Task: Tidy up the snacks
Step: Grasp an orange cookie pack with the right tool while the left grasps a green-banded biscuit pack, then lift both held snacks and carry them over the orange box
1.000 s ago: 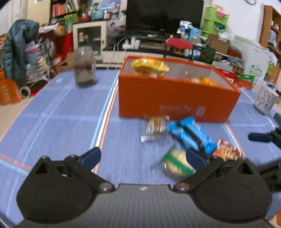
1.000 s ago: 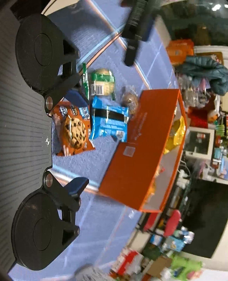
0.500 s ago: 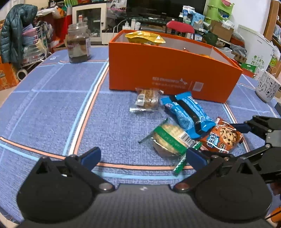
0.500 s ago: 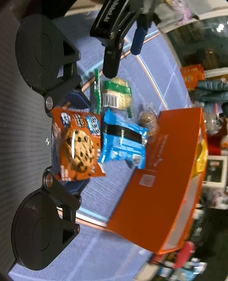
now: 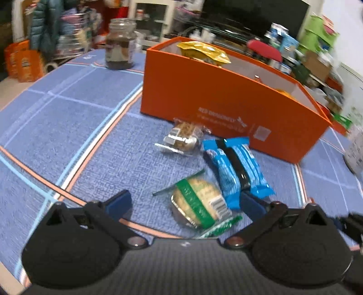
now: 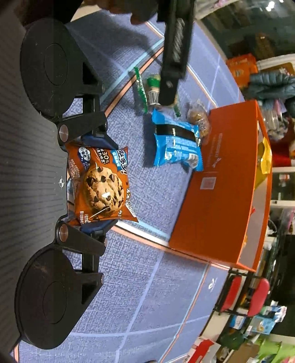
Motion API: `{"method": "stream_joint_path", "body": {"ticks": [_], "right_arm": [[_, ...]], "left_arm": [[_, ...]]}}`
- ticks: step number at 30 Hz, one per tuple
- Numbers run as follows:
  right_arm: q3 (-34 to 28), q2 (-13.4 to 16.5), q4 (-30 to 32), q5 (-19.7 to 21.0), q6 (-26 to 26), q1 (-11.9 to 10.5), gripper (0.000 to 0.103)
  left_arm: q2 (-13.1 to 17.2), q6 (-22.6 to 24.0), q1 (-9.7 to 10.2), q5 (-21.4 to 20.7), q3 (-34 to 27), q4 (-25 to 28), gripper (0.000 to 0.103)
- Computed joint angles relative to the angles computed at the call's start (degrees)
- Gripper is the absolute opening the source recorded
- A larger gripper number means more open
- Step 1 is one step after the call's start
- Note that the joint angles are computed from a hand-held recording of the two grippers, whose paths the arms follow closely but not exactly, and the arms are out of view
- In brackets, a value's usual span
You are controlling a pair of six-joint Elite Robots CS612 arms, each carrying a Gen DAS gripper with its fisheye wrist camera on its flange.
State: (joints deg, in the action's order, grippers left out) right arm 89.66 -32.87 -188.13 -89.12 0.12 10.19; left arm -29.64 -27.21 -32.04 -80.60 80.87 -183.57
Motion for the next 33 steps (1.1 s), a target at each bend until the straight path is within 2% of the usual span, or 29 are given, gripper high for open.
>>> {"method": "stream_joint_path", "body": {"ticks": [1, 4, 7, 10, 14, 15, 17, 19, 20, 24, 29, 33], "right_arm": [[0.1, 0.0, -0.1, -0.1, -0.3, 0.0, 0.049], [0.4, -0.2, -0.1, -0.1, -0.5, 0.0, 0.049], [0.7, -0.3, -0.1, 0.5, -0.4, -0.1, 0.05], [0.5, -0.3, 0.2, 0.4, -0.2, -0.1, 0.051], [0.4, -0.3, 0.6, -0.5, -0.4, 0.2, 0.051], [0.3, -0.3, 0.7, -0.4, -0.2, 0.2, 0.051], [0.3, -0.5, 1.4, -0.4, -0.3, 0.2, 0.049], [0.3, -0.6, 1.9, -0.4, -0.1, 0.2, 0.047], [0.3, -0.7, 2.0, -0.3, 0.0, 0.2, 0.047], [0.3, -0.8, 2.1, -1.3, -0.2, 0.5, 0.045], [-0.3, -0.5, 1.5, -4.6, -2.9, 1.5, 0.045], [-0.5, -0.4, 1.2, -5.4, -3.5, 1.8, 0.045]], "left_arm": [[0.1, -0.9, -0.23, 1.0, -0.4, 1.1, 0.085], [0.2, -2.7, -0.51, 3.1, -0.6, 1.6, 0.078], [0.4, -1.3, -0.18, 2.1, -0.8, 1.0, 0.079], [0.6, -0.3, 0.1, 0.2, -1.2, 1.0, 0.089], [1.2, 4.8, -0.46, 1.6, -1.7, 1.2, 0.09], [1.2, 6.2, -0.39, 1.4, -1.7, 1.2, 0.087], [0.9, 7.6, -0.07, 0.7, -1.2, 0.7, 0.062], [0.4, 8.6, 0.63, -1.2, -0.8, 1.3, 0.058], [0.1, 8.8, 1.01, -2.0, -0.6, 1.5, 0.047], [-0.7, 9.0, 1.91, -2.3, 0.4, 2.1, 0.047], [-1.4, 12.1, 2.08, -2.0, 2.1, -3.8, 0.047], [-1.4, 16.4, 1.18, 1.5, 2.3, -6.3, 0.047]]}}
